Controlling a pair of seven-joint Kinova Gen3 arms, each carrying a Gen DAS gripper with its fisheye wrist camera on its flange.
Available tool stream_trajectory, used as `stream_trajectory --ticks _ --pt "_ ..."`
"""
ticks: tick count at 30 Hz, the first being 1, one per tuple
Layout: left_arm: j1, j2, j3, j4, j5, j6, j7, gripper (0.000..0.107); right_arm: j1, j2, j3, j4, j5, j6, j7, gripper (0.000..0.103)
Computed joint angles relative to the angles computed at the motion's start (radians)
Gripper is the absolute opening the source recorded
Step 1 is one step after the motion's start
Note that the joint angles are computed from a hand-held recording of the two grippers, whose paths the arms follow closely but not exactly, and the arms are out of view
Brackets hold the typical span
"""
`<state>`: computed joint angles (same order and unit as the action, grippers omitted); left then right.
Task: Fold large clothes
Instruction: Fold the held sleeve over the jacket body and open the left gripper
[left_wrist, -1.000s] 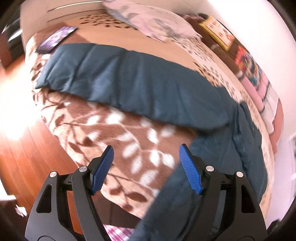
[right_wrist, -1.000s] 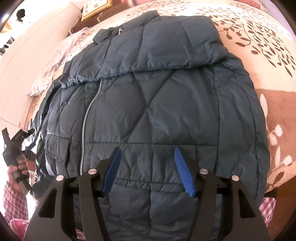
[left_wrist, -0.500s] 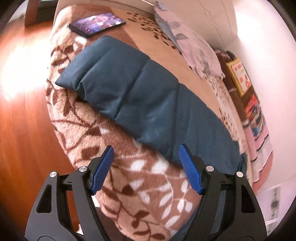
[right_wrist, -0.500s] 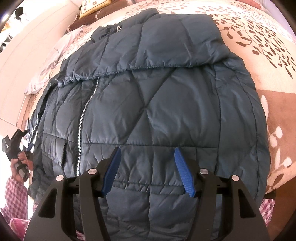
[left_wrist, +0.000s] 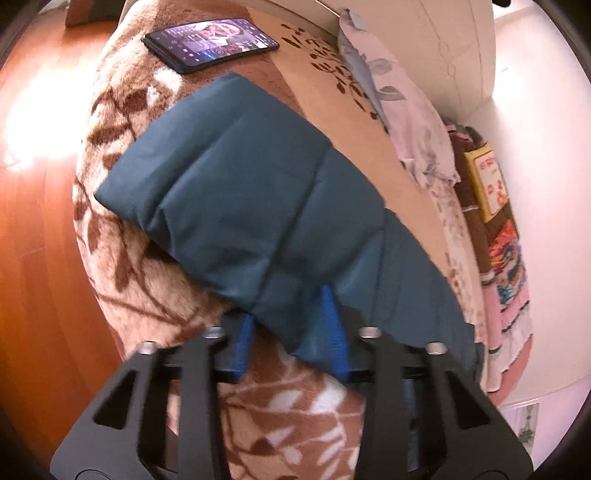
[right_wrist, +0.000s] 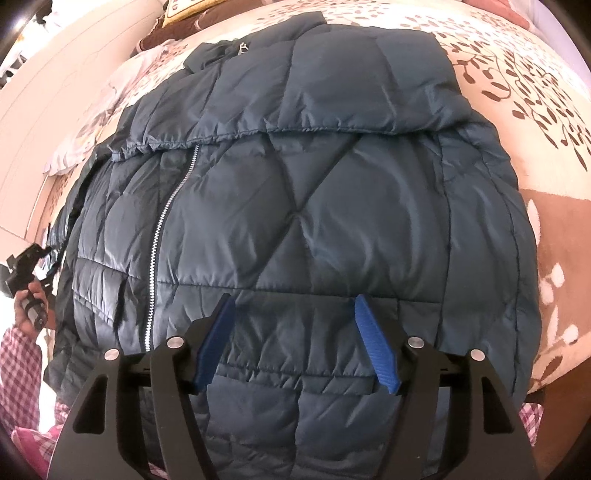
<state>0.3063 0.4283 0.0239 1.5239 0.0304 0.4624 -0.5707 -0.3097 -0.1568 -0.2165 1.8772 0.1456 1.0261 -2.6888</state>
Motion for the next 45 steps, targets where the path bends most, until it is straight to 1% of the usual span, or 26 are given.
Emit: stream_trajectory --ticks 1,2,3,5,7,9,10,11,14,19,21,23,24,25,27,28,30,35,37,39,43,45 --pt "-0.004 -0.001 0.004 -0.004 -0.007 0.008 -0.016 0.008 0.0 0.003 -0.001 -0.002 0.001 -0.001 -0.003 0.067" --pt "0.003 -0.004 0.001 -0.006 -0.03 0.004 -0.022 0.006 0.0 0.002 0.0 0.0 0.001 -0.003 -0.002 0.067" --pt "0.029 -0.008 -0.018 -0.02 -0.069 0.017 -0.012 0.004 0.0 0.002 0.0 0.0 0.001 -0.003 -0.001 0.067" --pt "0.106 -0.025 -0.082 -0.035 -0.15 0.026 0.007 0.003 0.001 0.0 0.002 0.002 0.0 -0.006 0.001 0.067" --pt "0.158 -0.041 -0.117 -0.054 -0.208 0.023 0.008 0.003 0.002 -0.003 0.004 0.006 -0.003 -0.014 0.0 0.067" --pt "0.172 -0.063 -0.113 -0.074 -0.219 -0.002 -0.034 0.003 0.005 -0.009 0.005 0.011 -0.005 -0.021 0.002 0.067" --pt "0.186 -0.074 -0.119 -0.091 -0.209 -0.015 -0.075 0.003 0.006 -0.013 0.004 0.014 -0.006 -0.025 0.002 0.067" --pt "0.184 -0.082 -0.107 -0.107 -0.2 -0.024 -0.116 0.003 0.008 -0.019 0.005 0.02 -0.007 -0.032 0.002 0.067" --pt "0.164 -0.099 -0.031 -0.176 -0.188 -0.045 -0.235 0.003 0.015 -0.039 0.0 0.033 -0.011 -0.047 -0.002 0.067" --pt "0.095 -0.088 0.201 -0.313 -0.17 -0.05 -0.438 0.003 0.037 -0.084 -0.016 0.055 0.001 -0.066 -0.018 0.067" --pt "0.088 -0.06 0.293 -0.387 -0.167 -0.026 -0.519 0.003 0.052 -0.111 -0.026 0.062 0.015 -0.068 -0.033 0.067" --pt "0.098 -0.019 0.353 -0.467 -0.139 0.021 -0.601 0.003 0.068 -0.137 -0.035 0.072 0.028 -0.073 -0.043 0.067" --pt "0.119 0.006 0.368 -0.514 -0.118 0.051 -0.641 0.003 0.079 -0.155 -0.04 0.078 0.036 -0.075 -0.048 0.067" --pt "0.143 0.027 0.364 -0.557 -0.091 0.092 -0.677 0.003 0.089 -0.172 -0.044 0.084 0.042 -0.075 -0.051 0.067" --pt "0.223 0.078 0.312 -0.65 -0.028 0.159 -0.741 0.003 0.11 -0.201 -0.056 0.091 0.051 -0.068 -0.054 0.067" --pt "0.264 0.113 0.299 -0.696 -0.017 0.186 -0.753 0.003 0.12 -0.218 -0.059 0.098 0.053 -0.065 -0.056 0.067" --pt "0.32 0.178 0.281 -0.789 -0.007 0.259 -0.771 0.003 0.139 -0.248 -0.06 0.113 0.044 -0.066 -0.056 0.067" --pt "0.454 0.333 0.178 -1.016 -0.023 0.452 -0.751 0.003 0.183 -0.304 -0.069 0.141 0.023 -0.061 -0.042 0.067" --pt "0.489 0.392 0.144 -1.109 -0.02 0.529 -0.743 0.003 0.197 -0.323 -0.073 0.149 0.016 -0.053 -0.032 0.067" --pt "0.517 0.435 0.107 -1.177 -0.014 0.602 -0.743 0.003 0.21 -0.338 -0.079 0.158 0.009 -0.051 -0.026 0.067" --pt "0.537 0.485 0.079 -1.225 -0.001 0.654 -0.742 0.003 0.229 -0.359 -0.074 0.178 -0.016 -0.054 -0.012 0.067" --pt "0.548 0.515 0.07 -1.276 -0.001 0.698 -0.747 0.003 0.237 -0.364 -0.072 0.187 -0.026 -0.057 -0.006 0.067"
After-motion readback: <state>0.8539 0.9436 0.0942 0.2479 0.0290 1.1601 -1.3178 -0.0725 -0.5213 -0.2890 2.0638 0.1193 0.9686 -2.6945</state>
